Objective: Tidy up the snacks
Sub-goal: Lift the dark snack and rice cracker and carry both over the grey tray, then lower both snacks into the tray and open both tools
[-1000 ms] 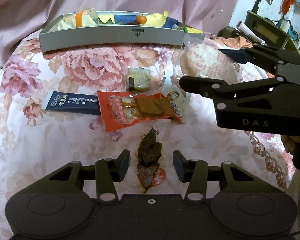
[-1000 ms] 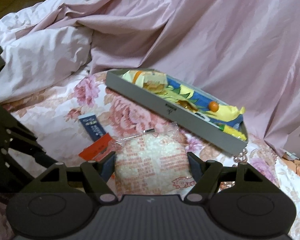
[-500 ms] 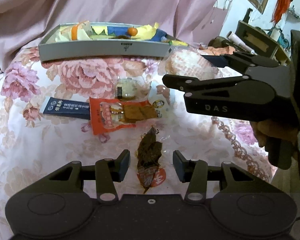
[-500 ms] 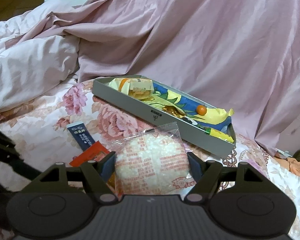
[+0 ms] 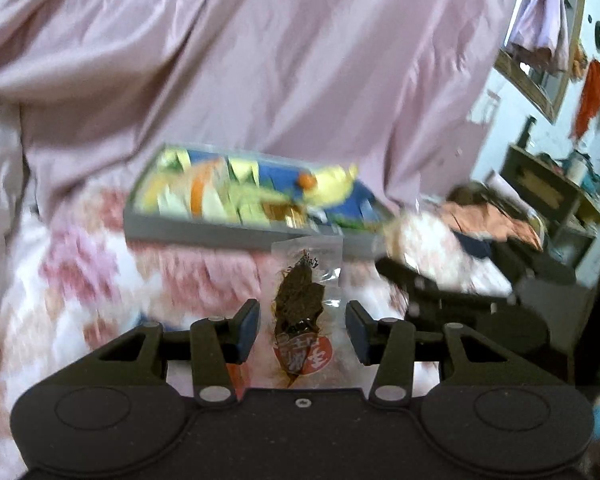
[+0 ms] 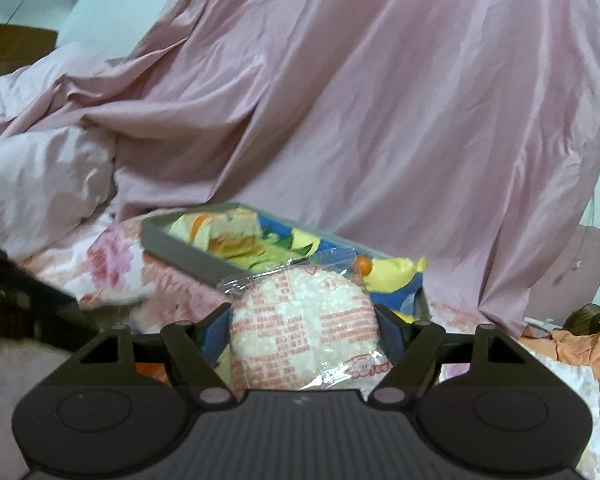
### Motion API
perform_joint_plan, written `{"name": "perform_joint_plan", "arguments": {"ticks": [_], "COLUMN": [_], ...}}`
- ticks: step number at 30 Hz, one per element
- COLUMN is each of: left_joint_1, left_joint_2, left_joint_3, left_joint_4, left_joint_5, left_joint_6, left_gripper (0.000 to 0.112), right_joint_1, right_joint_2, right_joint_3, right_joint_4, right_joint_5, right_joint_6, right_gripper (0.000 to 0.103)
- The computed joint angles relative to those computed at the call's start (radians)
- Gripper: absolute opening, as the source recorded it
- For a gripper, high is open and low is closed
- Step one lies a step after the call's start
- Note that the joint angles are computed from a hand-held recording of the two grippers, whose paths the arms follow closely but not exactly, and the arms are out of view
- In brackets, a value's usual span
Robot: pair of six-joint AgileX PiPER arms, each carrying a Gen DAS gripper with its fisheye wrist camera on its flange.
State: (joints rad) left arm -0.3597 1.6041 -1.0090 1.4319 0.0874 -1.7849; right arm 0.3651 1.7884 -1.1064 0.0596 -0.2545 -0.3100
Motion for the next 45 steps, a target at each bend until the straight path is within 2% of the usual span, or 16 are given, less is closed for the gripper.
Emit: {"name": "perform_joint_plan", "arguments": {"ticks": [3, 6, 8, 12, 17, 21, 24, 27, 35, 36, 37, 39, 41, 43, 45], "left_joint_1": [-0.011, -0.020, -0.017, 0.001, 0.022, 0.034, 0.044, 0.050, 0.055, 0.056, 0.059, 0.059, 0.058, 0.056, 0.050], "left_joint_2": [0.064, 0.147, 0.206, 0.325, 0.462, 0.569, 0.638, 0.697, 0.777, 0.779, 0.782, 0.771, 0.754, 0.729, 0.701], "left_joint_3": [-0.126, -0.255, -0.342, -0.531, -0.748, -0.916, -1.022, -1.115, -1.228, -1.229, -1.231, -1.205, -1.176, -1.136, -1.092], "left_joint_4": [-0.090, -0.034, -0.072, -0.309, -0.607, -0.768, -0.866, -0.937, -1.026, -1.031, -1.031, -1.005, -0.988, -0.967, -0.914], "left_joint_5": [0.053, 0.109, 0.133, 0.164, 0.226, 0.302, 0.353, 0.402, 0.454, 0.456, 0.460, 0.449, 0.437, 0.415, 0.391], "left_joint_6": [0.115, 0.064, 0.098, 0.321, 0.639, 0.820, 0.914, 0.974, 1.037, 1.029, 1.016, 0.970, 0.942, 0.915, 0.863], "left_gripper": [0.049, 0.049, 0.049, 0.049, 0.049, 0.049, 0.049, 0.049, 0.050, 0.054, 0.062, 0.073, 0.074, 0.084, 0.088], "right_joint_1": [-0.012, -0.032, -0.045, -0.064, -0.057, -0.055, -0.055, -0.061, -0.080, -0.083, -0.084, -0.085, -0.084, -0.084, -0.083], "right_joint_2": [0.042, 0.084, 0.113, 0.192, 0.309, 0.359, 0.378, 0.392, 0.424, 0.428, 0.430, 0.435, 0.436, 0.428, 0.423], "right_joint_3": [-0.034, -0.077, -0.118, -0.224, -0.383, -0.442, -0.463, -0.495, -0.581, -0.590, -0.595, -0.604, -0.611, -0.596, -0.591], "right_joint_4": [0.012, 0.014, 0.008, -0.017, 0.064, 0.071, 0.083, 0.085, 0.028, -0.006, -0.005, 0.014, 0.032, 0.045, 0.047], "right_joint_5": [-0.047, -0.075, -0.080, -0.090, -0.086, -0.080, -0.075, -0.034, 0.083, 0.098, 0.105, 0.109, 0.117, 0.106, 0.101], "right_joint_6": [-0.001, 0.010, 0.032, 0.086, -0.020, -0.047, -0.070, -0.062, 0.051, 0.089, 0.092, 0.081, 0.070, 0.064, 0.066], "right_gripper": [0.078, 0.078, 0.078, 0.078, 0.078, 0.078, 0.078, 0.078, 0.078, 0.079, 0.082, 0.089, 0.090, 0.093, 0.095]}}
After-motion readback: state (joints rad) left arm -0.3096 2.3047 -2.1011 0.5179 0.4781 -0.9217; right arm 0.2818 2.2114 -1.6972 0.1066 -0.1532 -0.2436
